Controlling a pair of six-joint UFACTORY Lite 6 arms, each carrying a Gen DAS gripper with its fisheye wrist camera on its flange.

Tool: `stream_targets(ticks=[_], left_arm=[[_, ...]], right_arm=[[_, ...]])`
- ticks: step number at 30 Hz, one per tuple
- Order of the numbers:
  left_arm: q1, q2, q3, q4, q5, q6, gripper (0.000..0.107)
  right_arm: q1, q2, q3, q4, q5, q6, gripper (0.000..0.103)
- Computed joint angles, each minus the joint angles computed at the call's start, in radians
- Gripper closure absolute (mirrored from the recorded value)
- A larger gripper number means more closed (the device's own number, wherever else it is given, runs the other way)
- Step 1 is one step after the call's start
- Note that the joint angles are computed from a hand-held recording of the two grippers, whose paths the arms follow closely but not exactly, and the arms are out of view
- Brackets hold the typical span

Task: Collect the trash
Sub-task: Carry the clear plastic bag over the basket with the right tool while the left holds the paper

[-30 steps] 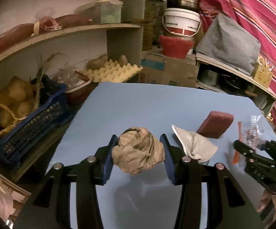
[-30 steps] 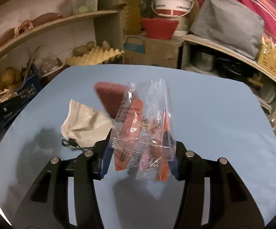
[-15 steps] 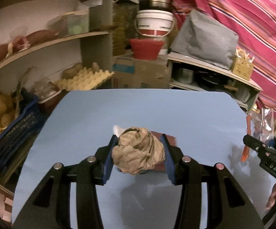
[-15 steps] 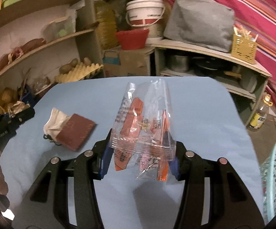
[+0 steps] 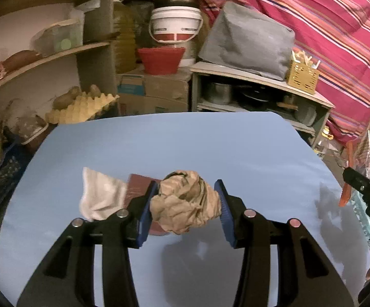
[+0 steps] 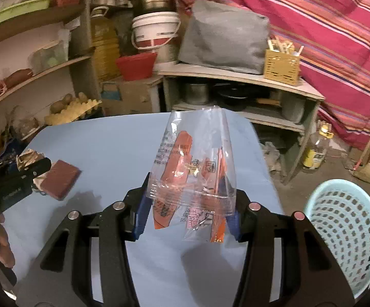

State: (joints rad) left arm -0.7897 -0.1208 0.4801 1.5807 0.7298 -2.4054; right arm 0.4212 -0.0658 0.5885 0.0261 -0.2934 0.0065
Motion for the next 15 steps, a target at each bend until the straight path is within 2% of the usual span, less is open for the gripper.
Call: stream_targets(ticks=[5, 15], left_arm=[[-0.055, 0.135, 0.11, -0.001, 0.013, -0.014, 0.062], [-0.12, 0.276, 0.259, -0.002, 0.024, -0.034, 0.062]], right_arm=[[-0.125, -0.049, -0.041, -0.184, 0.007, 0.121, 0.053], [-0.489, -0.131, -0.105, -0.807, -0.052, 0.576, 0.052]])
